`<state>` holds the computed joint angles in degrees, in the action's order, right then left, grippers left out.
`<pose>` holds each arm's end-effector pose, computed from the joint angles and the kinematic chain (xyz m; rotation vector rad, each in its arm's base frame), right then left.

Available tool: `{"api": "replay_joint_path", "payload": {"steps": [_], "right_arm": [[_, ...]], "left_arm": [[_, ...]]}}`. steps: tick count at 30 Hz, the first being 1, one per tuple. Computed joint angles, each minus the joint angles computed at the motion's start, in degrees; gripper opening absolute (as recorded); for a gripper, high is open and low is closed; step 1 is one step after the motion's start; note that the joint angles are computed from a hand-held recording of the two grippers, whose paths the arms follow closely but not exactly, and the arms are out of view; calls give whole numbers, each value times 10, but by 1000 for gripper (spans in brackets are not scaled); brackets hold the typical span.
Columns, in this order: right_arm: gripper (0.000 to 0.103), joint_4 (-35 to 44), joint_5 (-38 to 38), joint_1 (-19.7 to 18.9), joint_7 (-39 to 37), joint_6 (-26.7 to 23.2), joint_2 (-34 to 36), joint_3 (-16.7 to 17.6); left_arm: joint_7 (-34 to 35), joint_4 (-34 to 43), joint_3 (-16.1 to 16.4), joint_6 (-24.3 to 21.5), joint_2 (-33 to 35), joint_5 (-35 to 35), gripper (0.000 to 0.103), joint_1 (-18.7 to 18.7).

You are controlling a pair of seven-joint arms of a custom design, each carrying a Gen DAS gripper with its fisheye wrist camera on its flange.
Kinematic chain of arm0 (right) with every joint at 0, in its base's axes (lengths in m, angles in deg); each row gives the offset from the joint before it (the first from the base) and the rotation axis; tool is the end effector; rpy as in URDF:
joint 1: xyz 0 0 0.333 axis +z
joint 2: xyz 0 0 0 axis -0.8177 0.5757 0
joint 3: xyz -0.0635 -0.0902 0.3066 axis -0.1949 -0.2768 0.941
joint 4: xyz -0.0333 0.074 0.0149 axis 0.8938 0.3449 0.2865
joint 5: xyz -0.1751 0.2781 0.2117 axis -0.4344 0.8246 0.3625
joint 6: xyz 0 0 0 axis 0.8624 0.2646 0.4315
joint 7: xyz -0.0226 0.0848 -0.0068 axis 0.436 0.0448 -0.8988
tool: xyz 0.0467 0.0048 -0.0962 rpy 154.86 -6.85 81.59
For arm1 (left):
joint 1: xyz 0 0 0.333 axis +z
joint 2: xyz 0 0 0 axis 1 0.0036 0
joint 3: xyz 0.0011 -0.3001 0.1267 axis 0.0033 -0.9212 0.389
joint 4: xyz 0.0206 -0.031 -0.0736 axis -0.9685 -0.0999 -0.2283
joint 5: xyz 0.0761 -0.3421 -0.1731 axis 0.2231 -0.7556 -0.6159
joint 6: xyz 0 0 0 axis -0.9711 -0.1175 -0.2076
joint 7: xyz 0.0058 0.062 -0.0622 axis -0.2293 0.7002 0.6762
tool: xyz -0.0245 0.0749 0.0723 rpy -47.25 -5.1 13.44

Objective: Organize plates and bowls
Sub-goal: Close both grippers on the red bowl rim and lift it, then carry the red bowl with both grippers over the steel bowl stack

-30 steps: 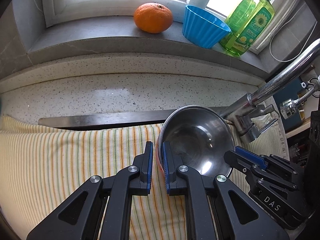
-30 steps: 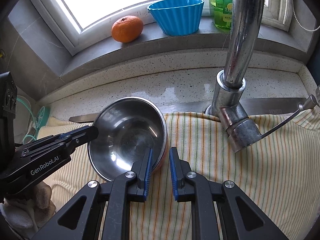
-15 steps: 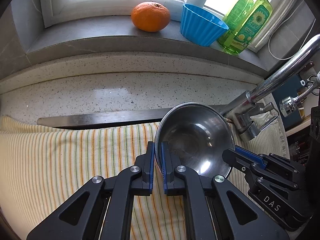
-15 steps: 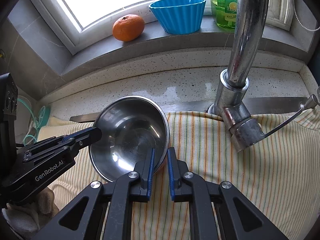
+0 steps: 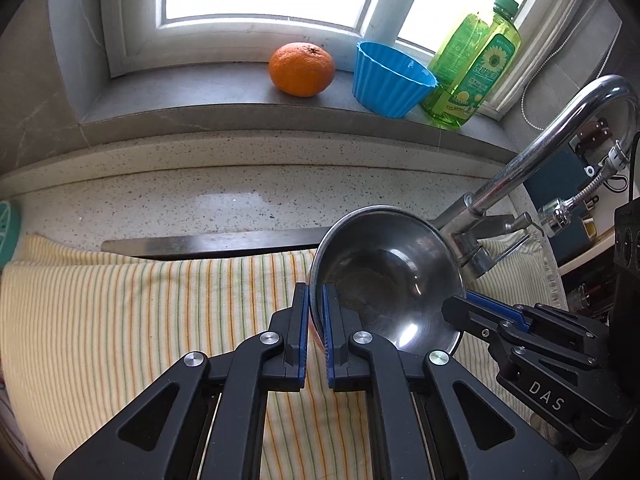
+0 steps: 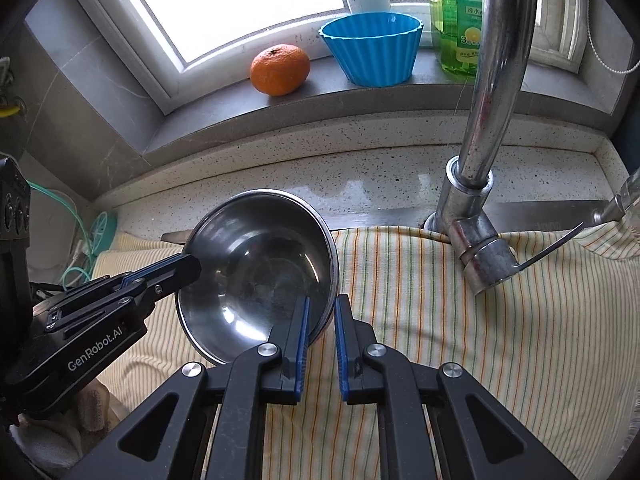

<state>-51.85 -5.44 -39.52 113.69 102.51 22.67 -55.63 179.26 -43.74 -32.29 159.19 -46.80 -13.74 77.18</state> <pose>0.5319 0.1829 0.4033 -1.5339 2.1373 -0.3225 0.5924 -0.3166 0.4013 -1.6118 2.5029 -0.8480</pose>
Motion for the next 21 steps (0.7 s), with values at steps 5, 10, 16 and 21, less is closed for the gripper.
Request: {"api": "replay_joint_path", "payload": {"steps": [5,10,16,21], "right_arm": [[11,-5,-11,3,10,-9,-26,8],[11,-8,-26,5,28,-19,-50,22],[11,-8,-40,9,48,-35,-77,41],[11,-9,-39,17,58,-42,-92,57]], "left_arm": [[17,-33,-6,13,-36,-21,5,10],[45,-67,-7,22,-76,-57,5,17],[85,-114,3,30,-131,-106,5,17],[121,-152,22,26,-180,-149,5,11]]}}
